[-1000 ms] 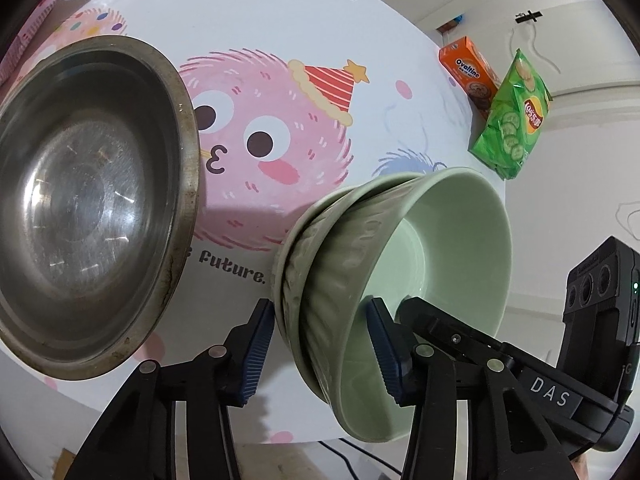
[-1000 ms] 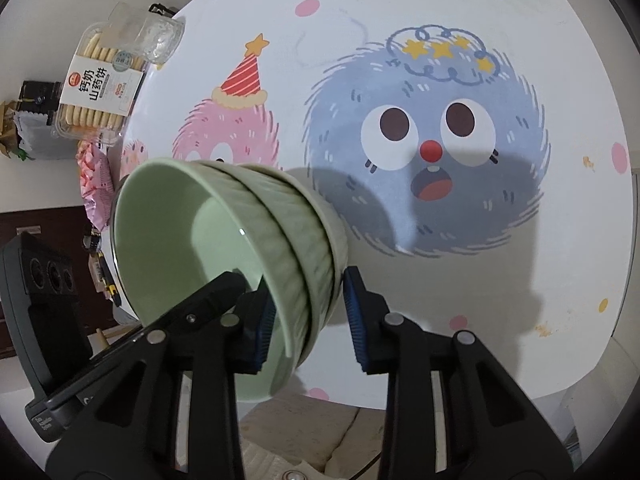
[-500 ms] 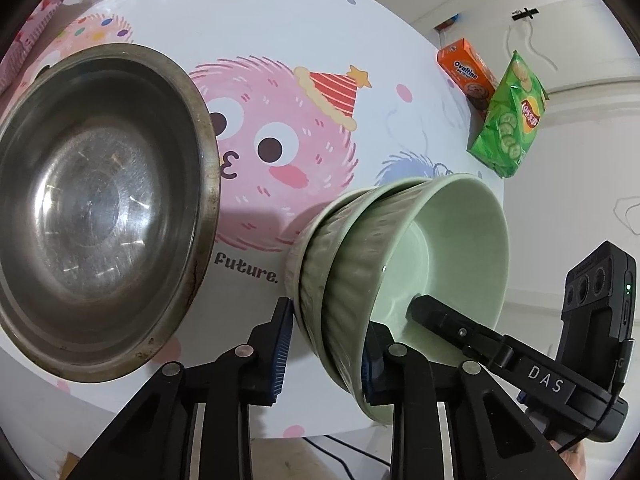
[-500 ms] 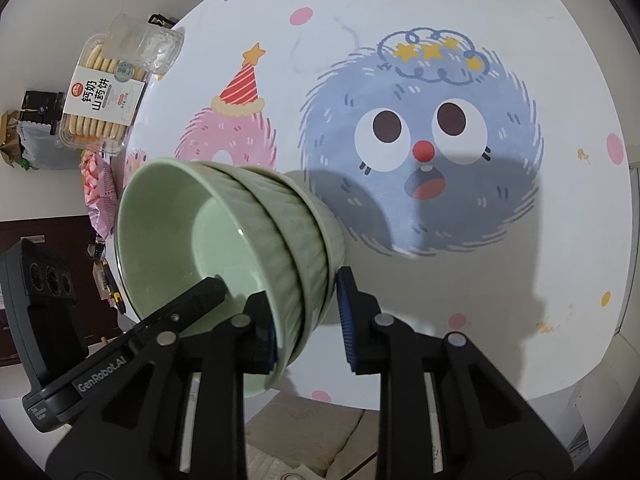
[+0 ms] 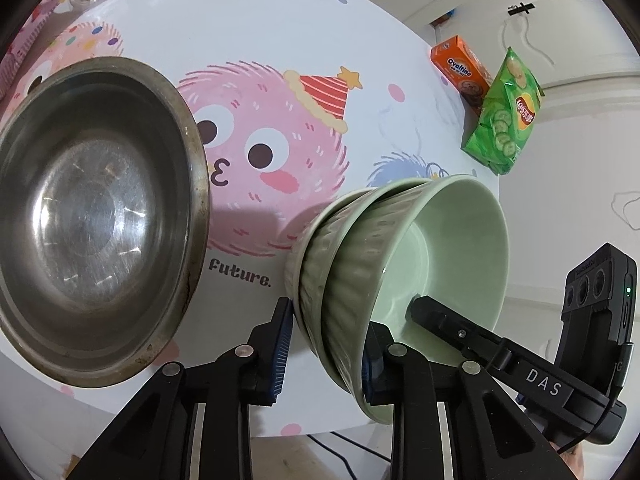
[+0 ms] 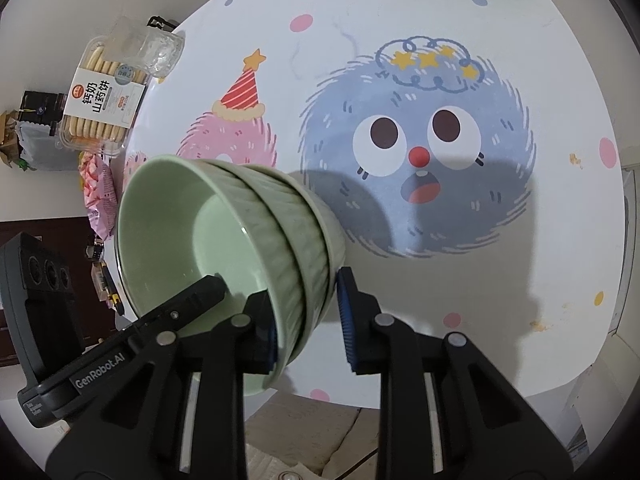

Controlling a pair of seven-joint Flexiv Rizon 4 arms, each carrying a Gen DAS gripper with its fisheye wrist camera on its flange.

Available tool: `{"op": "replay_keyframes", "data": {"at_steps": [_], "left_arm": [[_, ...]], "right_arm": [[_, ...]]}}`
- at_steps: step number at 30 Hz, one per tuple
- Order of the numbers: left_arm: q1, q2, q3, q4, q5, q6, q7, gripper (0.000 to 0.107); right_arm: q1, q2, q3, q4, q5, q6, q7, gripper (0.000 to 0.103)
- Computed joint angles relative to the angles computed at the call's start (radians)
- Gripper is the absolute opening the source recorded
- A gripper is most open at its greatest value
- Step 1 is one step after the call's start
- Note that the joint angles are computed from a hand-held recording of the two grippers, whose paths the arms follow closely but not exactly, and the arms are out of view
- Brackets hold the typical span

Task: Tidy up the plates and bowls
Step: 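Lift the nested bowls with both tools and carry them over the steel bowl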

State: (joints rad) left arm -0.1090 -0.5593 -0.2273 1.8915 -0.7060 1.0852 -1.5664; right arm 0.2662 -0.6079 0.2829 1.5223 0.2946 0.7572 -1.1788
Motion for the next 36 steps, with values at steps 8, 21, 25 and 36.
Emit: {"op": "replay_keyframes", "data": {"at_steps": [8,21,25,36], "left_arm": [[-0.001,0.011,0.007,-0.003,0.011,-0.008,-0.008,0.028],[-0.009,0.081,0.048,-0.007,0.058,-0.009,-0.053,0.028],[0.001,0.114,0.059,-0.006,0.066,-0.013,-0.050,0.027],[0.047,0.196,0.104,0.051,0.058,-0.040,0.012,0.027]], "right_arm": [[0.006,0.005,-0.002,-0.003,-0.006,0.004,0.005,0.028],[0.016,0.022,0.001,-0.057,-0.021,-0.009,-0.030,0.028],[0.033,0.027,-0.004,-0.086,-0.032,-0.017,-0.028,0.028],[0.104,0.000,0.000,-0.166,-0.061,-0.011,0.014,0.028]]}}
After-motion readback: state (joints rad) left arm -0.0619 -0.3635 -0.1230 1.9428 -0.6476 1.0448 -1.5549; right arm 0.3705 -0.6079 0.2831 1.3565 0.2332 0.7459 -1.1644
